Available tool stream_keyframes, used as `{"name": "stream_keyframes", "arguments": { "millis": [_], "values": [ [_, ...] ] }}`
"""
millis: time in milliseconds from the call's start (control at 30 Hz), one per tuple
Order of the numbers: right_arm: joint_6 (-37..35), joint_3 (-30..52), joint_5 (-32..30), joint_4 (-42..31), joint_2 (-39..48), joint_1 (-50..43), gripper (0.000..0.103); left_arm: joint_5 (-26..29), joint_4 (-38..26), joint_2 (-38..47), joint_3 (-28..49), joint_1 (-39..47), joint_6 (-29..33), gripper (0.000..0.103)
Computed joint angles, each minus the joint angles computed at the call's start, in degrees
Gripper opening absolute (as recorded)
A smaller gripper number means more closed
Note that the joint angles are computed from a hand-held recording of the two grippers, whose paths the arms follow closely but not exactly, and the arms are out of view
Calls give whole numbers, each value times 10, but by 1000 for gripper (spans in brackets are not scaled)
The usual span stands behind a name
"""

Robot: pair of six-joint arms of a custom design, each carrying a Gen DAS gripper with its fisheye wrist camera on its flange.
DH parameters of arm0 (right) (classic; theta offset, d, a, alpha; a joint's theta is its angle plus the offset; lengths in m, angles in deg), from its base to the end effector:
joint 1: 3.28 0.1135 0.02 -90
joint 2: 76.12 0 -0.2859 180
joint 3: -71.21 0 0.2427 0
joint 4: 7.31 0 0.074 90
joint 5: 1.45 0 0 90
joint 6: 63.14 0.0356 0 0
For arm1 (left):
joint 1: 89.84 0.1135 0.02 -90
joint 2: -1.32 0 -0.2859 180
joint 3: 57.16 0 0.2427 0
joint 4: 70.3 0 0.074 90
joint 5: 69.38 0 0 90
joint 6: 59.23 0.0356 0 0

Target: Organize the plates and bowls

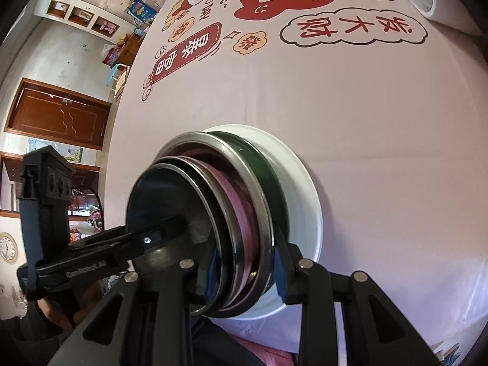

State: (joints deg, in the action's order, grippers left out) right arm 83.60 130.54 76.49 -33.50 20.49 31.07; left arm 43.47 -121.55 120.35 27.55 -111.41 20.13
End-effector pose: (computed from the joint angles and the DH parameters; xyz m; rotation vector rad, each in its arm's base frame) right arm 0.2390 0.1724 0.1531 0.4894 2.8425 0.6985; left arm 0.3366 -0.1479 0.1202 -0.3133 -3.0252 0.6231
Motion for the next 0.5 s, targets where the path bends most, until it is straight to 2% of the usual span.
{"name": "stream_keyframes", "arguments": {
  "millis": [100, 167, 333, 500],
  "values": [
    [6, -5, 15, 7, -5, 9, 32, -5, 12, -8, -8, 0, -6, 48],
    [8, -19, 33, 26, -14, 20, 32, 2, 36, -19, -24, 3, -10, 56],
    [20, -64, 90, 85, -43, 51, 32, -9, 103, -37, -59, -1, -21, 56],
    [31, -80, 156, 73, -88, 88, 33, -24, 137, -68, -91, -3, -23, 59]
  ]
}}
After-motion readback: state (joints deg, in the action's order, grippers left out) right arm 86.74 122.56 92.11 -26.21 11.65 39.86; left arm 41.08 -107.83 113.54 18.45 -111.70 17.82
